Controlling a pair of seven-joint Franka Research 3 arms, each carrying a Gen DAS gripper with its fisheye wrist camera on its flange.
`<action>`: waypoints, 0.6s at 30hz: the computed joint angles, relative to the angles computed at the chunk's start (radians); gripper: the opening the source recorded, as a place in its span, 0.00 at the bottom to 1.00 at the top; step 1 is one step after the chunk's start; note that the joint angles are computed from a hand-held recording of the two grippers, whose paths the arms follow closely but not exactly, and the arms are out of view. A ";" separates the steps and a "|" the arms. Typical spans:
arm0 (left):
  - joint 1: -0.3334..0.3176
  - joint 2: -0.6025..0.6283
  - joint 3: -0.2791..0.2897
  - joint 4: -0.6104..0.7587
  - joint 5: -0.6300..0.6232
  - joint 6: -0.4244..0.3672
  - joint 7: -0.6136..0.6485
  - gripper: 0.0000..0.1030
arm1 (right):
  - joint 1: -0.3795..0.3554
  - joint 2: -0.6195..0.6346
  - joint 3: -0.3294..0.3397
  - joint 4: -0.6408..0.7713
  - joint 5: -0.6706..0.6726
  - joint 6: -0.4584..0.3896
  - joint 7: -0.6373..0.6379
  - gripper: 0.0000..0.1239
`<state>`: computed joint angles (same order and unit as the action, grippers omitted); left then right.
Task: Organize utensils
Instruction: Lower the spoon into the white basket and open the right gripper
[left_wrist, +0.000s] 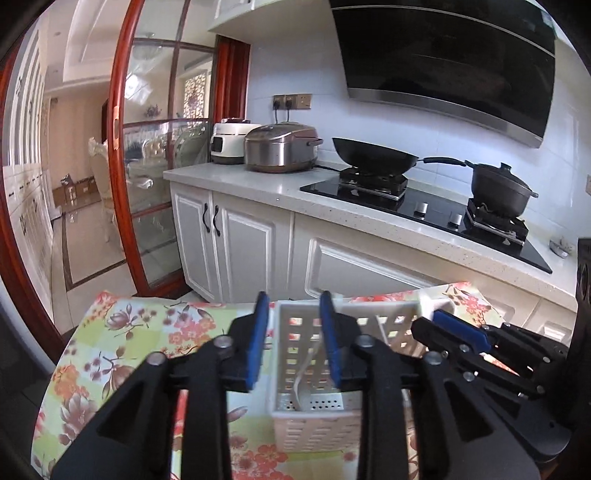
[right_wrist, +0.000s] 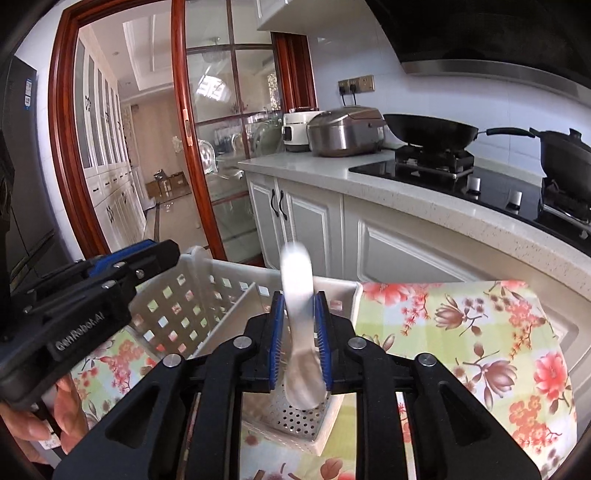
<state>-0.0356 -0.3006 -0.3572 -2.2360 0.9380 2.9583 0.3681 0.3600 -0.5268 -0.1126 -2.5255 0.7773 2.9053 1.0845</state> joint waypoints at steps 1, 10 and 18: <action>0.003 -0.004 -0.001 -0.003 0.003 0.000 -0.007 0.33 | 0.000 -0.005 0.000 -0.002 0.001 0.001 0.000 0.22; 0.006 -0.208 0.005 -0.158 -0.079 -0.024 -0.037 0.59 | -0.086 -0.161 0.038 -0.067 -0.098 -0.053 0.073 0.26; -0.099 -0.475 0.023 -0.389 -0.282 -0.102 0.038 0.79 | -0.182 -0.426 0.070 -0.206 -0.221 -0.219 0.197 0.26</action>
